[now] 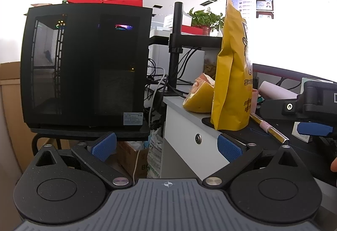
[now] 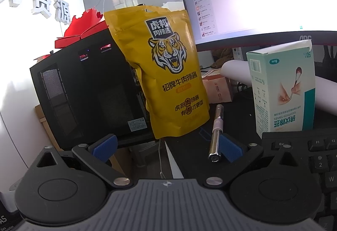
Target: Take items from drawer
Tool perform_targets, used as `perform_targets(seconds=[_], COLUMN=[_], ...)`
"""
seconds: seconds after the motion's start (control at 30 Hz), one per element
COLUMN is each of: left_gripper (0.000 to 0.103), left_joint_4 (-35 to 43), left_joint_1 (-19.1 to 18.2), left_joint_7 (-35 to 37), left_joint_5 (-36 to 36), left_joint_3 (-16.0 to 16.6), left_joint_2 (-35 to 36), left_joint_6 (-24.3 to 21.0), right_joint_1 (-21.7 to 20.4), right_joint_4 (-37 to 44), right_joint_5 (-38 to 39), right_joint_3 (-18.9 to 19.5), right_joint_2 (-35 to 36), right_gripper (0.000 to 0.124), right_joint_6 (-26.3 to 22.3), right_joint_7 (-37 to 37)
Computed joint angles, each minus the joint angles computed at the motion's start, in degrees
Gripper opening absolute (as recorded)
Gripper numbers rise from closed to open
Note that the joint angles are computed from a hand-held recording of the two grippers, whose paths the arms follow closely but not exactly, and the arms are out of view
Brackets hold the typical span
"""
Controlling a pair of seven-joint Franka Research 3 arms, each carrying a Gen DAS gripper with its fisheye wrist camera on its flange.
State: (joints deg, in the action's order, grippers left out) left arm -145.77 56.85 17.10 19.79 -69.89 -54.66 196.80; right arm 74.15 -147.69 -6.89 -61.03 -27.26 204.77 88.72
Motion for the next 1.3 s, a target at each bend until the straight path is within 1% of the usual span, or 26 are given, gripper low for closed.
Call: perform_targets(seconds=[0.17, 0.33, 0.5, 1.3], left_gripper=[0.103, 0.103, 0.103, 0.103], left_joint_4=[0.10, -0.16, -0.11, -0.17], left_joint_1=[0.04, 0.36, 0.36, 0.43], left_joint_7=[0.19, -0.38, -0.61, -0.68], left_joint_5=[0.08, -0.43, -0.20, 0.14], left_joint_3=[-0.06, -0.20, -0.12, -0.06], left_joint_2=[0.18, -1.63, -1.69, -2.12], left_joint_6=[-0.22, -0.01, -0.18, 0.03], right_joint_1=[0.01, -0.31, -0.69, -2.73], right_joint_4=[0.06, -0.04, -0.11, -0.13], right_joint_5=[-0.08, -0.53, -1.01, -5.75], right_joint_3=[-0.06, 0.19, 0.43, 1.09], right_joint_2=[0.08, 0.28, 0.52, 2.16], right_gripper=[0.103, 0.103, 0.103, 0.103], right_joint_6=[-0.03, 0.14, 0.31, 0.96], right_joint_7=[0.07, -0.06, 0.23, 4.12])
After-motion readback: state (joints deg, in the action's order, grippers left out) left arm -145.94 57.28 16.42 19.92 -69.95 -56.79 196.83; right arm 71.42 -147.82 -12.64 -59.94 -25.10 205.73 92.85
